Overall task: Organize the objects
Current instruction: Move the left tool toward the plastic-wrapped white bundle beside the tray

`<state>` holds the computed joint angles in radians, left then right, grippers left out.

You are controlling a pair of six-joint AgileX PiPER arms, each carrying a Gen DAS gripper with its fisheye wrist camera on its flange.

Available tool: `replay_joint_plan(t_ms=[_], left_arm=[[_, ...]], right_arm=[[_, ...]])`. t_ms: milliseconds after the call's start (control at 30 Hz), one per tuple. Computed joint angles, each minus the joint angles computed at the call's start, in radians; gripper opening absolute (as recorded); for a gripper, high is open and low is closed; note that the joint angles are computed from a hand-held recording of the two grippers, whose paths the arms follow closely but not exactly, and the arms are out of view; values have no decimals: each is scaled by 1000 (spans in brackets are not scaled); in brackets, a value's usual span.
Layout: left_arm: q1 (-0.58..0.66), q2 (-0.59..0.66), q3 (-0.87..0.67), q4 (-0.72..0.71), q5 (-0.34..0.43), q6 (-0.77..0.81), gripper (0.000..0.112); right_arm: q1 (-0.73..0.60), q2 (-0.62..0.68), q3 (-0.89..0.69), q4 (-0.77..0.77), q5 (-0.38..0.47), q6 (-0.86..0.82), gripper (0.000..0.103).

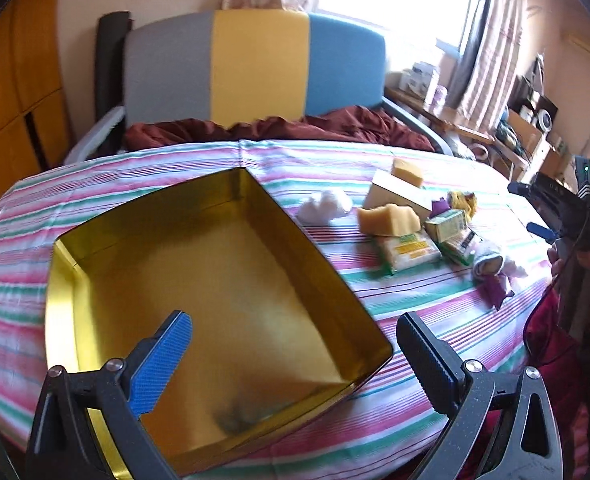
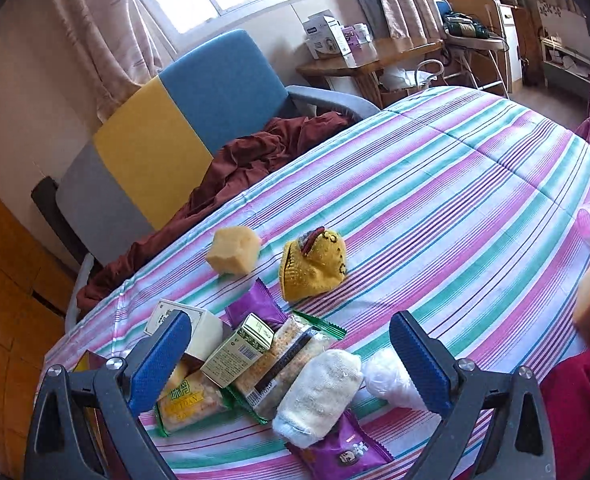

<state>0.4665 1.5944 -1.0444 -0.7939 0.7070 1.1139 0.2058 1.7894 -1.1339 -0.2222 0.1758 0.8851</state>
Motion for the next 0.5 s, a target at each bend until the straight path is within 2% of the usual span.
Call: replay_joint_plan(t_ms=[33, 133, 267, 433, 500], left_arm=[[-26, 11, -20, 28, 0, -30, 103], [-100, 50, -84, 100, -13, -114, 103], [-178, 126, -197, 196, -23, -241, 103], [-248, 297, -459, 276, 85, -396, 103], [-274, 360, -544, 314, 100, -454, 103]], right_arm=[[-1, -2, 1, 7, -3, -11, 101], [-4, -5, 2, 162, -12, -174, 101], [-3, -8, 1, 247, -20, -277, 101], [-10, 5, -11, 429, -13, -471, 101], [-9, 10, -18, 485, -5, -534, 101]])
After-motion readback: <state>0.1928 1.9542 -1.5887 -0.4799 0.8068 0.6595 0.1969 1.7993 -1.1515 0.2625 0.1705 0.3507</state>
